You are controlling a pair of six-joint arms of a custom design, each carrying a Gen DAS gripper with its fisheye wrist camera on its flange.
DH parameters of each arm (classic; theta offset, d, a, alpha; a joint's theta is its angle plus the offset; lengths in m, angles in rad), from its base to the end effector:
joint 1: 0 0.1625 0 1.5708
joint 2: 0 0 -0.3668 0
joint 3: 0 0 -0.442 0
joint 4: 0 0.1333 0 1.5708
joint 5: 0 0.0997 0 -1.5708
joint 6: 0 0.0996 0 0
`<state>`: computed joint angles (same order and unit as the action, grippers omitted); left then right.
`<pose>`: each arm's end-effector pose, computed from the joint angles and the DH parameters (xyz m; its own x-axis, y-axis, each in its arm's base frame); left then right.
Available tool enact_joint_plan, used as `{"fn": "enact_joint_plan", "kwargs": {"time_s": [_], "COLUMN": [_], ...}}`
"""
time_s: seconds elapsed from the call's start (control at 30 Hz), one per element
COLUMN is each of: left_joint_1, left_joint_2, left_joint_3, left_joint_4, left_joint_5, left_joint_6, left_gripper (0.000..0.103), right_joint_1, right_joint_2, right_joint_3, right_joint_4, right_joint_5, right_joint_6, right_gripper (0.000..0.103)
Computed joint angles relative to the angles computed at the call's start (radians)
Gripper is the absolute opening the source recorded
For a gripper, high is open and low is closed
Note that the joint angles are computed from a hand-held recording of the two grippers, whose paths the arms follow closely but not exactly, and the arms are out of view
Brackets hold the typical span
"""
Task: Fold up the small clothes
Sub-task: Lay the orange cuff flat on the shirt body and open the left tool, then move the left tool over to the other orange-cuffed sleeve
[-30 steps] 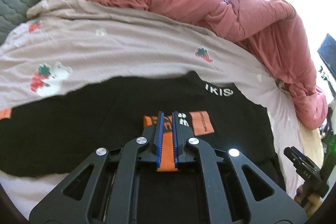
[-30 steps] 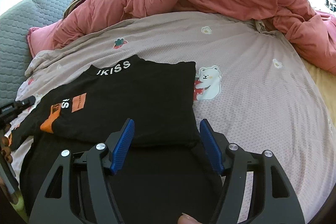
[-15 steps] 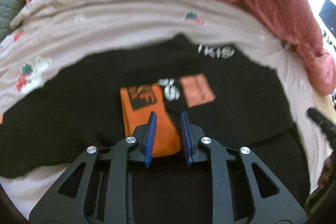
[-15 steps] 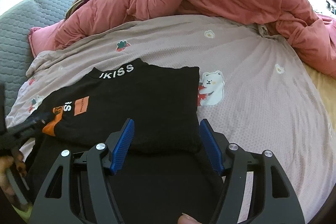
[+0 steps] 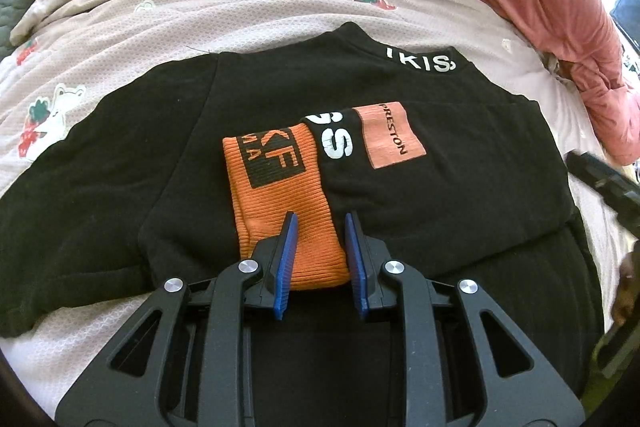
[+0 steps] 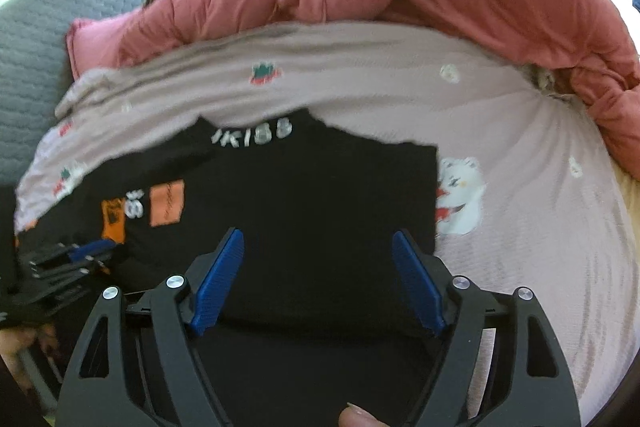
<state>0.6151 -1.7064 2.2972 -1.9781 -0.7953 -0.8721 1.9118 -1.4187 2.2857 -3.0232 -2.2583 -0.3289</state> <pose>-0.2116 -0.3981 0.1916 -0.8128 -0.0119 -0.5825 0.2809 0.8679 -0.4097 0.2223 -0.4169 0.1790 -0.7102 -0.1856 0.6791 -0.5369 0.7667 -0.3521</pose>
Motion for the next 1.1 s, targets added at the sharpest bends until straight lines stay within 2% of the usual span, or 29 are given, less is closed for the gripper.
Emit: {"fn": "enact_joint_plan", "kwargs": {"time_s": [0.13,0.23,0.3,0.4,0.57,0.67,0.87,0.9,1.03,1.07,1.1], "left_joint_1": [0.002,0.006,0.007,0.011,0.010,0.005,-0.015,-0.018,-0.029,-0.033,-0.038], "left_joint_2": [-0.011,-0.015,-0.016,-0.023,-0.037,-0.044,-0.060,-0.064,-0.087,-0.092,-0.098], "left_joint_3": [0.008,0.008,0.008,0.015,0.020,0.023,0.022,0.023,0.024,0.023,0.023], "left_joint_4": [-0.019,-0.025,-0.030,-0.046,-0.052,-0.055,-0.028,-0.024,0.009,0.021,0.033], "left_joint_5": [-0.007,-0.014,-0.018,-0.023,-0.033,-0.039,-0.030,-0.027,-0.009,-0.001,0.005], "left_joint_6": [0.006,0.009,0.009,0.017,0.008,0.001,-0.012,-0.016,-0.043,-0.052,-0.062], "left_gripper": [0.017,0.017,0.017,0.017,0.019,0.024,0.042,0.048,0.049,0.053,0.072], "right_joint_1": [-0.036,-0.063,-0.079,-0.070,-0.056,-0.048,-0.021,-0.018,0.001,0.006,0.011], "right_joint_2": [0.023,0.039,0.031,0.042,0.008,-0.015,-0.056,-0.059,-0.069,-0.070,-0.073], "right_joint_3": [-0.005,-0.012,-0.002,0.003,0.017,0.028,0.051,0.052,0.060,0.062,0.063], "right_joint_4": [0.041,0.072,0.064,0.037,0.060,0.066,0.078,0.080,0.079,0.078,0.079], "right_joint_5": [-0.021,-0.077,-0.052,-0.069,-0.055,-0.052,-0.044,-0.043,-0.037,-0.035,-0.029], "right_joint_6": [0.033,0.077,0.076,0.067,0.104,0.119,0.135,0.138,0.148,0.150,0.152], "right_gripper": [0.076,0.075,0.075,0.076,0.076,0.076,0.085,0.089,0.094,0.094,0.095]}}
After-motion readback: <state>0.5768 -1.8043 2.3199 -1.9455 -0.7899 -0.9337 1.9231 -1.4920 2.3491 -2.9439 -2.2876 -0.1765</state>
